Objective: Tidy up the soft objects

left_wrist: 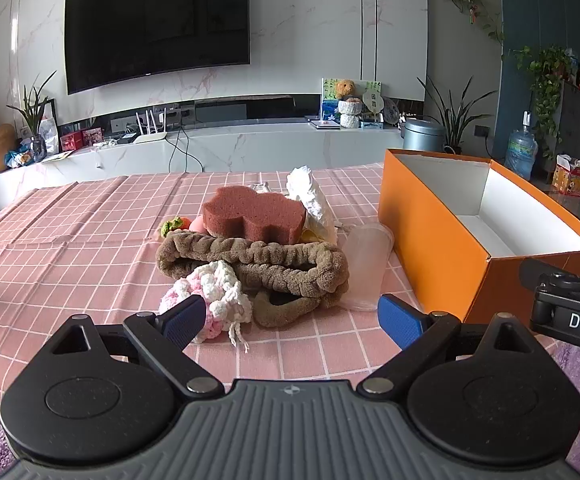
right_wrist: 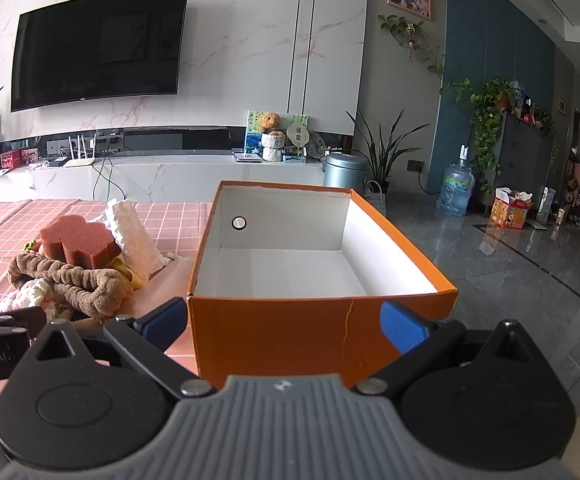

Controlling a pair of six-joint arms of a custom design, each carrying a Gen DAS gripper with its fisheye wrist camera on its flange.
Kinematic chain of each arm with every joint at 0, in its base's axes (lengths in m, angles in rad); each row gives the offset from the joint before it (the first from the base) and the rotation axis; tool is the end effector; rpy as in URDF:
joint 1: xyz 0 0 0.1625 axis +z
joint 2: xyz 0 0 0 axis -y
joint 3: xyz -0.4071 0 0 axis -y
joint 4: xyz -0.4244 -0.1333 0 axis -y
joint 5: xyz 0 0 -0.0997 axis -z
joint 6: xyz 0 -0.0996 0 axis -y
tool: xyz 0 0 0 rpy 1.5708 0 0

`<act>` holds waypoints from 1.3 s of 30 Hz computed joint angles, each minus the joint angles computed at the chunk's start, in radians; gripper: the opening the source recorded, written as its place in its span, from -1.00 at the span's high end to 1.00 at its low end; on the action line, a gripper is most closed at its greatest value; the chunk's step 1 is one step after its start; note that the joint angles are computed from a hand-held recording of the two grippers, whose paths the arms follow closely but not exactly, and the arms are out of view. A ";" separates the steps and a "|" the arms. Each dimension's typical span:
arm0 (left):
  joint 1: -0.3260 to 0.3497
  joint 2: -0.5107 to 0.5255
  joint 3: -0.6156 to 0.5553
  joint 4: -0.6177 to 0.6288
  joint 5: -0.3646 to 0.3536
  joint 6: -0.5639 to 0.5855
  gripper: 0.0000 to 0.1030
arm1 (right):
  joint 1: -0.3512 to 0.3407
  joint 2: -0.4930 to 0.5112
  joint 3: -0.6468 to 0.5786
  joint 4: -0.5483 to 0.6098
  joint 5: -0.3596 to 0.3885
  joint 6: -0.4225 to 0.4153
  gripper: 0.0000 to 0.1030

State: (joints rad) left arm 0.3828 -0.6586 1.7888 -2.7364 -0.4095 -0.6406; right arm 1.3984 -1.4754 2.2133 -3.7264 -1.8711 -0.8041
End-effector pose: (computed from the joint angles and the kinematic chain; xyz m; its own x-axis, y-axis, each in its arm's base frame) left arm -0.4764 -0.4340 -0.0083 -0.6975 0.0633 -0.7138 0.6364 0.5128 -0.5763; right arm 0.0230 -0.4730 0.3663 -0.6369 0.2053 0.7431 -0.6235 0.4297 -0.6532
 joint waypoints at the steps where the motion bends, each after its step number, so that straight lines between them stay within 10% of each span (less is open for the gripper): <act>1: 0.001 0.002 -0.003 0.000 0.001 0.000 -1.00 | 0.000 0.000 0.000 0.000 0.000 0.000 -0.95; 39: -0.001 -0.012 -0.005 0.069 -0.003 -0.054 -1.00 | -0.001 0.001 -0.001 0.004 0.003 -0.007 -0.95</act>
